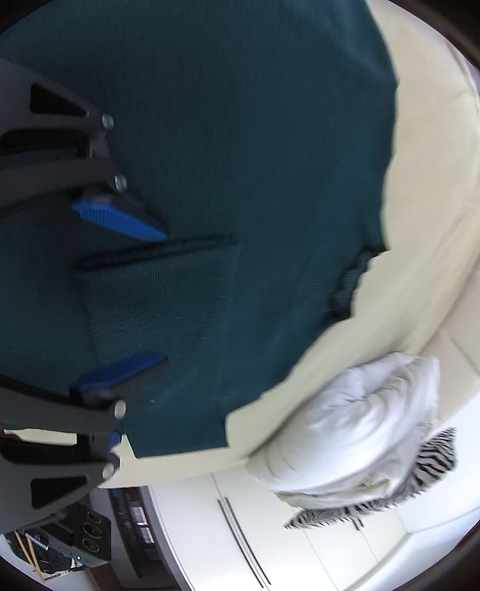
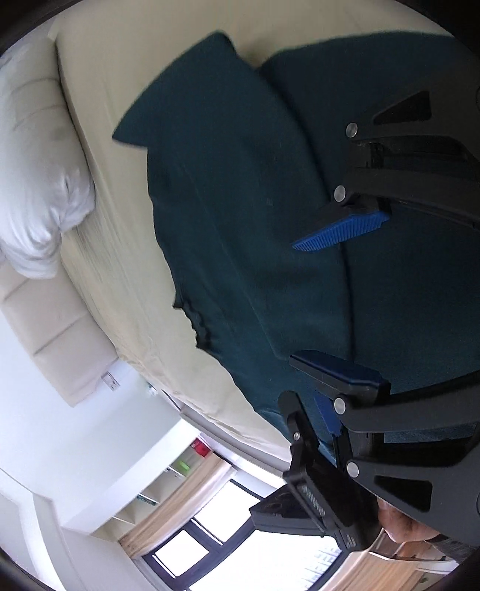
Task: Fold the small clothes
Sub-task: 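Fold the held sleeve across the sweater body with the right tool while the left tool grasps the other sleeve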
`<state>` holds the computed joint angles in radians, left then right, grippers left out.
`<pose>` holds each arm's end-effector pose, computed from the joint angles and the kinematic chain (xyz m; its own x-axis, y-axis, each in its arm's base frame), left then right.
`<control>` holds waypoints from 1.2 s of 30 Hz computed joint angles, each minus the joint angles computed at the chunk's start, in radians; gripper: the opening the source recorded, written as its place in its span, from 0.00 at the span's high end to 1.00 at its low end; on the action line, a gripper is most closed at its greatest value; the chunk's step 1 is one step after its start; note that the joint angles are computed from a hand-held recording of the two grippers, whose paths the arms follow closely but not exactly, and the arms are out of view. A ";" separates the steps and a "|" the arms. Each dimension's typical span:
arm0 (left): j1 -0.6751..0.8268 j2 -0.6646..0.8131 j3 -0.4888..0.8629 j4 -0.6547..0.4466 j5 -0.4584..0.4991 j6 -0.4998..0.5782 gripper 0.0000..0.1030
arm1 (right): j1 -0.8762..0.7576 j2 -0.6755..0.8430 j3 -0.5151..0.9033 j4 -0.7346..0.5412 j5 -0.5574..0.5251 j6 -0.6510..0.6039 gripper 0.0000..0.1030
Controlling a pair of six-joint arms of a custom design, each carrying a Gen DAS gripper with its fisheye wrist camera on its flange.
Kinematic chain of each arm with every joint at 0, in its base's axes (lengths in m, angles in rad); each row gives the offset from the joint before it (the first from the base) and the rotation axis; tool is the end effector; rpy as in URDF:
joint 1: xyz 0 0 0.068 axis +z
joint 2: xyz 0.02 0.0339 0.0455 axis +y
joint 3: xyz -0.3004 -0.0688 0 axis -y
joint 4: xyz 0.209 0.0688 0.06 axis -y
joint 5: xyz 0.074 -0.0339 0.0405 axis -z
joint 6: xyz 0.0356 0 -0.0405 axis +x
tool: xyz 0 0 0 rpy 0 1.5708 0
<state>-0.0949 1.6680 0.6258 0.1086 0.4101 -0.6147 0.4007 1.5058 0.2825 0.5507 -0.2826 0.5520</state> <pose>0.2673 -0.0397 0.1765 -0.8400 -0.4513 -0.3012 -0.1976 0.7714 -0.6049 0.1920 0.0921 0.1698 -0.7902 0.2122 -0.5749 -0.1891 0.8079 0.5581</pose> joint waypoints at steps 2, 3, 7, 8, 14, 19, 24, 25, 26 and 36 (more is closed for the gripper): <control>-0.036 0.022 0.026 -0.009 -0.057 -0.004 0.53 | -0.112 -0.012 -0.036 0.009 -0.076 0.000 0.46; -0.043 0.027 0.042 -0.028 -0.070 0.005 0.61 | -0.194 -0.006 -0.058 0.023 -0.136 -0.005 0.46; -0.033 0.018 0.060 -0.067 -0.081 0.036 0.91 | -0.356 0.079 -0.113 0.116 -0.247 -0.013 0.46; -0.025 0.003 0.054 -0.069 -0.081 0.045 0.91 | -0.394 0.113 -0.124 0.144 -0.279 -0.016 0.46; 0.060 -0.133 0.037 -0.083 -0.101 0.097 0.91 | -0.495 0.249 -0.172 0.314 -0.386 0.011 0.46; 0.209 -0.111 0.011 -0.053 -0.088 0.138 0.91 | -0.557 0.302 -0.138 0.340 -0.490 0.099 0.46; 0.277 -0.045 -0.043 0.035 -0.051 0.152 0.91 | -0.498 0.402 -0.066 0.406 -0.475 0.308 0.46; 0.279 -0.036 -0.041 0.039 -0.053 0.158 0.91 | -0.492 0.422 -0.053 0.424 -0.487 0.342 0.46; 0.282 -0.029 -0.036 0.038 -0.054 0.164 0.91 | -0.475 0.426 -0.032 0.416 -0.484 0.371 0.46; 0.286 0.014 -0.058 0.101 -0.042 0.166 0.91 | -0.561 0.622 0.011 0.650 -0.452 0.562 0.68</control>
